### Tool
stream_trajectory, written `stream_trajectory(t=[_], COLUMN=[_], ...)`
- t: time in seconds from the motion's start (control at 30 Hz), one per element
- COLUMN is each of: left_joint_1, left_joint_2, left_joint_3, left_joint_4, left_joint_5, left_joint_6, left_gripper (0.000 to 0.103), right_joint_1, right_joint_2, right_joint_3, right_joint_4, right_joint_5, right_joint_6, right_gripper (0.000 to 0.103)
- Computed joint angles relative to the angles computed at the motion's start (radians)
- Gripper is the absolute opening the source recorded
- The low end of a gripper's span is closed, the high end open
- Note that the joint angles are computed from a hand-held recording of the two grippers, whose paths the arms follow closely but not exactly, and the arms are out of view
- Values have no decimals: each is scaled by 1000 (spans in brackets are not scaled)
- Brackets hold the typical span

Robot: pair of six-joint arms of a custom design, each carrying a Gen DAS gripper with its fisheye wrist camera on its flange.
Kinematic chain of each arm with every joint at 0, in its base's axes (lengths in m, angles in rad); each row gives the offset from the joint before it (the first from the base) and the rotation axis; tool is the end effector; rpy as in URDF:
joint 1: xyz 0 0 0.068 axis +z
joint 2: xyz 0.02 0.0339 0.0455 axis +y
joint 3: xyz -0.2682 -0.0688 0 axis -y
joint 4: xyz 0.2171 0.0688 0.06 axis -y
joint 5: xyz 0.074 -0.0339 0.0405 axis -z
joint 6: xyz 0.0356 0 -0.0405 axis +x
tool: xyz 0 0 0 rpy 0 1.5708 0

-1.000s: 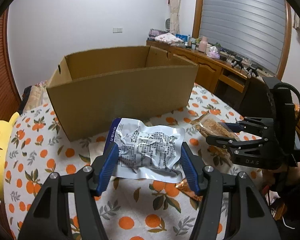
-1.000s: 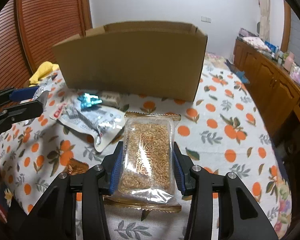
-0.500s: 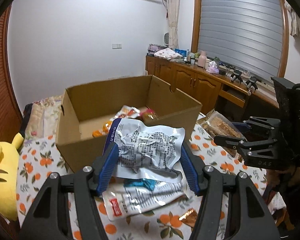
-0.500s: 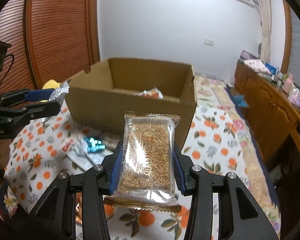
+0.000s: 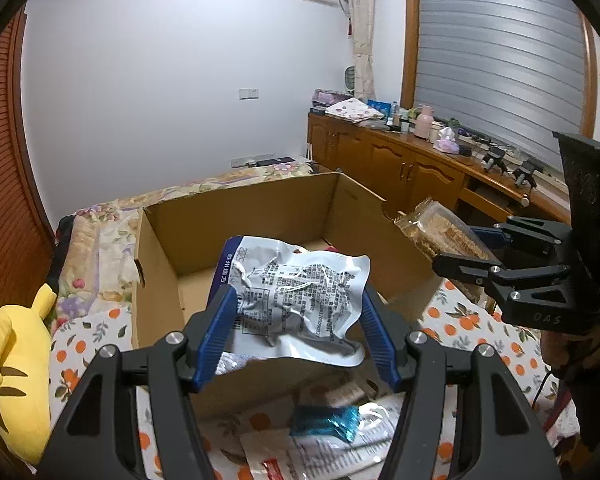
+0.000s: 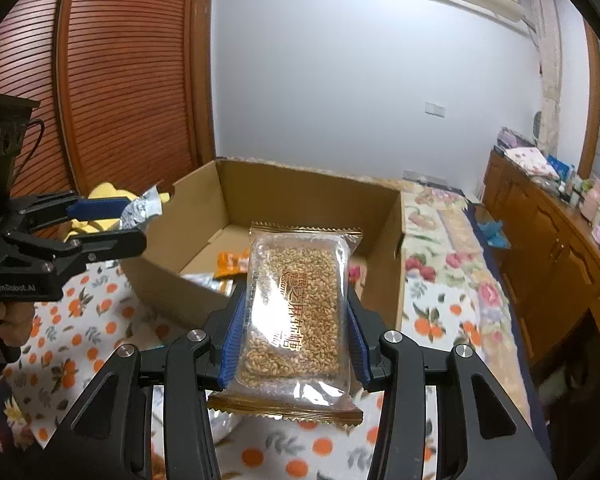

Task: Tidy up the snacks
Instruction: 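Carry both packets over the box and open both grippers to drop them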

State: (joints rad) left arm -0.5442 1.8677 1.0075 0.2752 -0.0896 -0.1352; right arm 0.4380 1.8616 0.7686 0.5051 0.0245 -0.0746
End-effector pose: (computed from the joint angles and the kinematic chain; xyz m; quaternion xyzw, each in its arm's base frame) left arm 0.3240 -0.1924 0.1841 0.1580 0.8660 -0.1203 0.4588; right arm 0.3094 0.1439 0.1445 -0.2179 0.8543 0.0746 0.4660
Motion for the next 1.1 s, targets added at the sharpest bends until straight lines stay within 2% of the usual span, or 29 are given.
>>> stream_trajectory(t=[0.43, 0.9, 1.1], left_joint_1=[48, 51, 38], left_joint_2=[163, 229, 217], left_joint_3=[198, 272, 262], left_joint_4=[-79, -114, -103], left_joint_5=[19, 10, 0], left_joint_6=[14, 15, 11], left_gripper=[61, 63, 67], right_joint_1=[-35, -43, -36], right_joint_2=[195, 299, 302], right_joint_3=[278, 408, 414], right_joint_4=[-118, -189, -189], right_joint_5=[-52, -64, -39], right_joint_6=[-38, -34, -29], right_gripper=[45, 46, 56])
